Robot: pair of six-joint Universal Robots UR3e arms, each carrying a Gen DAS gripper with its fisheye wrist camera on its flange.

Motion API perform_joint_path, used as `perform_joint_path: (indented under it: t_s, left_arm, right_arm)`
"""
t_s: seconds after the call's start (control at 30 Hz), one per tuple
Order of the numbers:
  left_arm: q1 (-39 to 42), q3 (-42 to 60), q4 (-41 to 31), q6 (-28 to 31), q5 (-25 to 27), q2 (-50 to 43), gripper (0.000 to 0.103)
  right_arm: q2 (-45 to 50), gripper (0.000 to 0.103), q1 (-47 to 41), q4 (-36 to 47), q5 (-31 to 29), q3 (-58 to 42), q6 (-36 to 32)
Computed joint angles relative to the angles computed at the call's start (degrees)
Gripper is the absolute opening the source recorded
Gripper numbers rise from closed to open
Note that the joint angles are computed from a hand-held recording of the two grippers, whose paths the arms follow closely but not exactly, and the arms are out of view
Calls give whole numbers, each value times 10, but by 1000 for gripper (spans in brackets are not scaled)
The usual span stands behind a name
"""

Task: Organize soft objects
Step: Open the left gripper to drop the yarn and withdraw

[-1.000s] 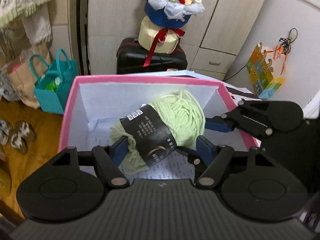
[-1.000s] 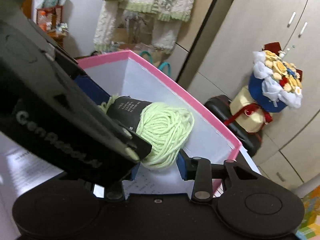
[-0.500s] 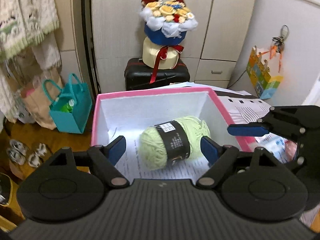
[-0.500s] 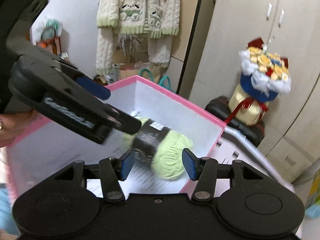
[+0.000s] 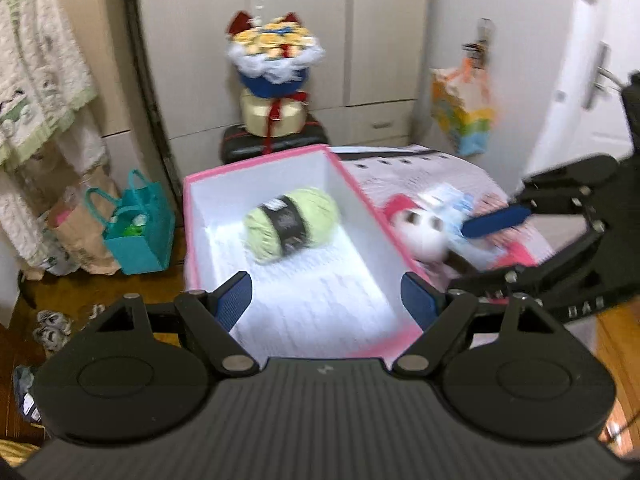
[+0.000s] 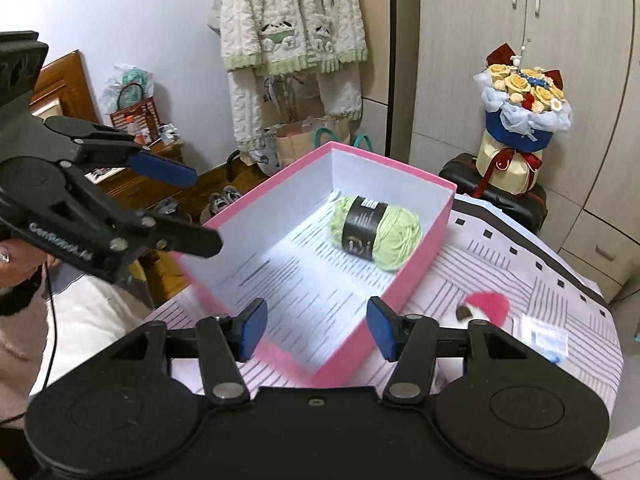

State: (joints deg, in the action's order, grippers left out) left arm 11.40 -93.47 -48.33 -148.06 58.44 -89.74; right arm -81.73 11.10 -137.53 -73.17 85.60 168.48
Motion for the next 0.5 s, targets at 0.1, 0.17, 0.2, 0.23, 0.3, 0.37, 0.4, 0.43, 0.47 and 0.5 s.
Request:
perform_joint_path:
  t_s: [0.1,0.17,0.2,0.23,0.3,0.37,0.4,0.43,0.47,0.5]
  left_arm:
    - [9,-54,-26,40,-23,63,85]
    - [11,-86,-45,66,-32,102,86]
    - [10,-101,-55,80,-35,120,86]
    - [8,-115,-64,96,-37,136,86]
    - [-2,-139,-72,113,-33,161,87]
    - [-14,-165,-73,128,-29,182,87]
    - [-20,-174,-72,133,-27,189,87]
    - [-27,-182,-71,139,-25,193,87]
    - [-36,-190,-69,144,-23,196,87]
    - [-46,-197,-64,145,-20,196,87]
  right_arm:
    - [-70,66,-3,0,-4,65,-8]
    - [-119,68,-7,-6,-12,112,-17]
    - [-145,69,-6,-12,-22,137,-23]
    - [-169,71,-5,-18,-30,161,-27]
    - [-212,73,-7,-26,-42,204,-37]
    - [-253,73,-9,-35,-56,248,-41]
    - [-268,73,-7,-37,-65,263,-41]
    - [-287,73,-5,-43,-74,285,-42]
    - [-306,73,-7,-48,-80,306,-42]
    - [-326,74,-14,-49,-79,326,-44]
